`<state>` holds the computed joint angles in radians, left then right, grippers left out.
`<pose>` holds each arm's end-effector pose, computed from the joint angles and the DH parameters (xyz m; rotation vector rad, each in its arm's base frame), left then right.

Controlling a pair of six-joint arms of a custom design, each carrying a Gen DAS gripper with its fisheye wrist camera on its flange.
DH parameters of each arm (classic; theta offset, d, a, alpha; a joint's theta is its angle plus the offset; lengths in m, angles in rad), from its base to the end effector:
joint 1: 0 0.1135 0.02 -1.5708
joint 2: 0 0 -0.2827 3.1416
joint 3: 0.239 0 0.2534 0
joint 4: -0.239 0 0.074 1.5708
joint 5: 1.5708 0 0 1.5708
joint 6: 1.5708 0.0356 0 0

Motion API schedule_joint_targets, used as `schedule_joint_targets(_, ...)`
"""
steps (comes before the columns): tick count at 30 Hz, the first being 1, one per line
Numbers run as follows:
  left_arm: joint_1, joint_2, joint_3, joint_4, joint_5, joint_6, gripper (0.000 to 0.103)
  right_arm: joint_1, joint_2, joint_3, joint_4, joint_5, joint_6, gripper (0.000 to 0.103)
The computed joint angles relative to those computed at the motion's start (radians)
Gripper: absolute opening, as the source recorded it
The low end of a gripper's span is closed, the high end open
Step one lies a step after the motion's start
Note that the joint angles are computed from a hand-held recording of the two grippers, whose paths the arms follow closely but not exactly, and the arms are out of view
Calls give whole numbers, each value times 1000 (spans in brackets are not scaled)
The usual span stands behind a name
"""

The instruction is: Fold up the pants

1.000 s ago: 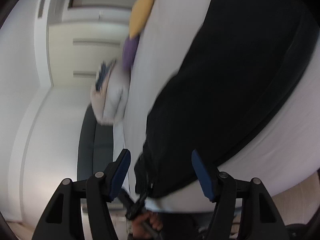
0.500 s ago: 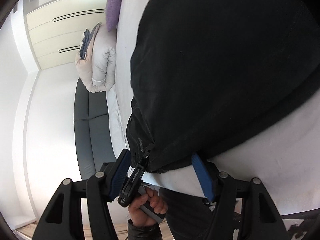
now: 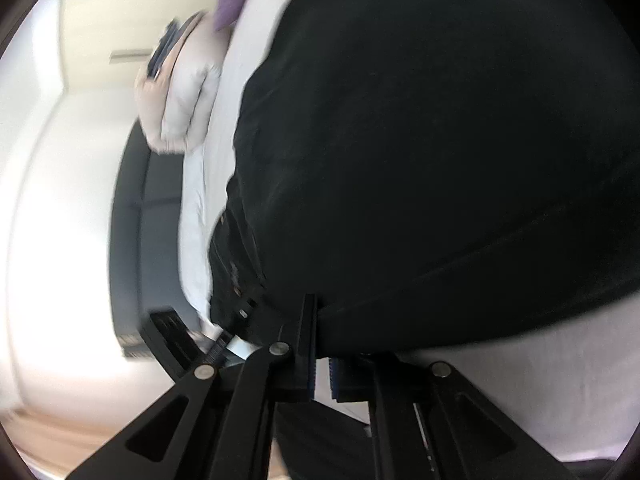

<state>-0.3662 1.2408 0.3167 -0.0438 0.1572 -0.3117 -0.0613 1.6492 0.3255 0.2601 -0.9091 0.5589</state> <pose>0.1722 -0.0720 0.1307 0.1338 2.5836 -0.4595 0.2084 0.0153 0.0875 0.4707 2.5274 1.3708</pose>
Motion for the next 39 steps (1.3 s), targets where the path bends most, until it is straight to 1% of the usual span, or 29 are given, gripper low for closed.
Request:
schedule_joint_targets(2,-18,-18,-11,-3,-23,-4,2,1,-9,-16,-6,9,-28,4)
schedule_joint_targets(4,-18,-27,-19,2,-23,-11,2,-14,37,-24,46,-8,-4,3)
schedule_joint_targets(7,-10,-41,-20,-7,-17,-6,3,-46,106,-29,135,-71,16,2)
schedule_joint_targets(8,-10,-47,-15,-18,-18,-5,3,-72,142,-31,169,-117,19,3)
schedule_joint_targets(9,-10,-60,-11,-37,-19,-3,3,-83,164,-38,208,-137,39,3)
schedule_joint_targets(10,-16,-77,-5,-66,-26,-1,3,-98,170,-49,243,-142,55,3)
schedule_joint_targets(11,-32,-90,13,-106,-46,-9,3,-109,156,-55,244,-133,57,6)
schedule_joint_targets(13,-69,-125,45,-171,-90,-35,3,-138,104,-47,151,-137,25,16)
schedule_joint_targets(15,-110,-146,84,-200,-109,-57,3,-169,26,-35,10,-153,-26,42)
schedule_joint_targets(16,-126,-142,105,-204,-115,-63,3,-186,-38,-19,-122,-149,-96,50)
schedule_joint_targets(17,-148,-123,131,-200,-121,-66,3,-202,-126,7,-307,-121,-201,66)
schedule_joint_targets(18,-170,-91,158,-190,-127,-70,3,-233,-200,33,-467,-104,-309,70)
schedule_joint_targets(19,-189,-57,184,-181,-131,-71,3,-250,-231,49,-545,-110,-371,70)
schedule_joint_targets(20,-210,-3,214,-168,-137,-69,3,-277,-258,82,-657,-140,-464,69)
schedule_joint_targets(21,-224,53,242,-152,-139,-65,3,-312,-284,106,-718,-173,-509,67)
schedule_joint_targets(23,-236,164,285,-113,-129,-64,3,-379,-300,144,-737,-219,-526,65)
schedule_joint_targets(24,-234,216,303,-99,-117,-69,3,-398,-271,165,-706,-245,-511,61)
schedule_joint_targets(25,-234,251,312,-83,-121,-81,3,-401,-234,180,-653,-252,-466,58)
schedule_joint_targets(27,-236,262,296,-41,-128,-95,3,-368,-120,204,-484,-257,-339,49)
schedule_joint_targets(28,-229,257,284,-27,-118,-101,3,-340,-53,212,-397,-267,-283,47)
schedule_joint_targets(29,-213,255,256,5,-99,-96,3,-313,15,221,-320,-267,-236,43)
schedule_joint_targets(30,-205,252,241,23,-85,-95,3,-265,99,234,-223,-227,-184,39)
schedule_joint_targets(31,-193,250,225,44,-65,-96,3,-243,155,257,-203,-185,-179,38)
schedule_joint_targets(32,-178,249,210,63,-46,-94,3,-235,205,280,-200,-149,-177,25)
schedule_joint_targets(33,-165,248,198,78,-27,-93,3,-236,264,296,-173,-126,-162,1)
schedule_joint_targets(35,-143,272,183,127,7,-92,3,-280,302,287,-88,-170,-134,0)
schedule_joint_targets(37,-135,272,173,143,21,-93,3,-344,271,290,-101,-113,-177,0)
schedule_joint_targets(39,-131,274,170,148,27,-93,3,-452,287,309,-83,-99,-183,0)
